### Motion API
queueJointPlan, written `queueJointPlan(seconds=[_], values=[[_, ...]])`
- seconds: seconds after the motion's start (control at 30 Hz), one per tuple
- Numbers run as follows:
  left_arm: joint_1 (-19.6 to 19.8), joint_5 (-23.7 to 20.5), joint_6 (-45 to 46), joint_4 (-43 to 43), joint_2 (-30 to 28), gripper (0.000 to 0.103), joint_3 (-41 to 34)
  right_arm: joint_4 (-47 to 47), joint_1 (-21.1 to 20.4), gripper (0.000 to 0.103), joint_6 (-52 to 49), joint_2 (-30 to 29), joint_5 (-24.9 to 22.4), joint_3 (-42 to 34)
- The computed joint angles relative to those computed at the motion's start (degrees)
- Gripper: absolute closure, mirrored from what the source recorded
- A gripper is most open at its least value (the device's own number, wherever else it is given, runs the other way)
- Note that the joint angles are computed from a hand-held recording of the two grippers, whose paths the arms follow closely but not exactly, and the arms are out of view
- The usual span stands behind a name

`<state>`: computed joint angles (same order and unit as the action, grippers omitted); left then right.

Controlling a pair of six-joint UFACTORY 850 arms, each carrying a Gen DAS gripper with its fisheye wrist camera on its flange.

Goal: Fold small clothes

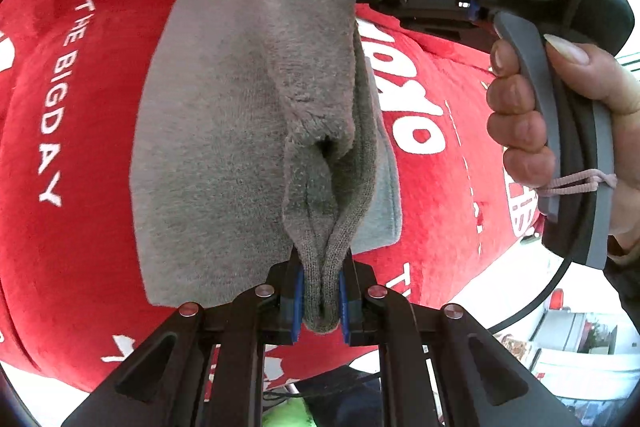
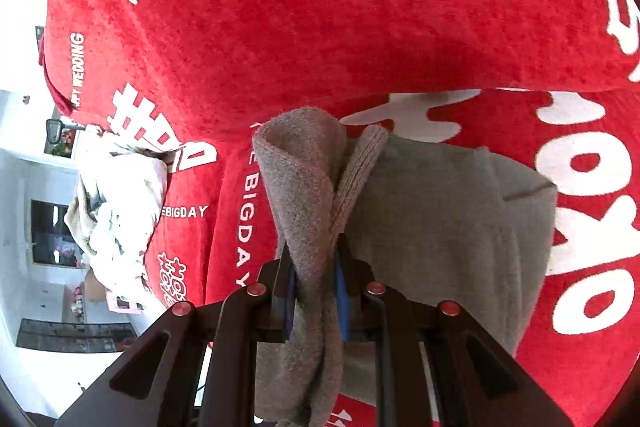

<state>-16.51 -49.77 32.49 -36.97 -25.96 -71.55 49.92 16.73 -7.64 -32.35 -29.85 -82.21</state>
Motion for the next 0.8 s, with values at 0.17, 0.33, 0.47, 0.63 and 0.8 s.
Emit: queueJointPlan(seconds=[0.17, 0.33, 0.47, 0.63, 0.8], values=[[-1.3, -0.3, -0.1, 0.4, -0.7, 0.088, -0.5, 2.4, -1.0, 0.085, -2.3, 1.4, 0.6, 2.4], [-1.0, -1.1, 1.5, 0.4, -1.9, 0.088, -1.3, 3.7, -2.2, 0.085, -4.2, 2.7, 0.7, 4.5], [-0.9, -2.6, 1.8, 1.0, -2.9, 0.088, -2.7, 3.5, -3.0, 0.085, -4.7, 3.6, 0.6, 5.7], [-0.3, -4.1, 2.3, 1.8, -4.1, 0.088, -4.4, 4.8, -4.2, 0.085, -6.4, 4.7, 0.6, 7.6], [-0.2, -5.3, 1.9, 2.8, -5.3, 0.088, -6.1, 6.0, -4.9, 0.085, -7.7, 5.5, 0.9, 9.1]])
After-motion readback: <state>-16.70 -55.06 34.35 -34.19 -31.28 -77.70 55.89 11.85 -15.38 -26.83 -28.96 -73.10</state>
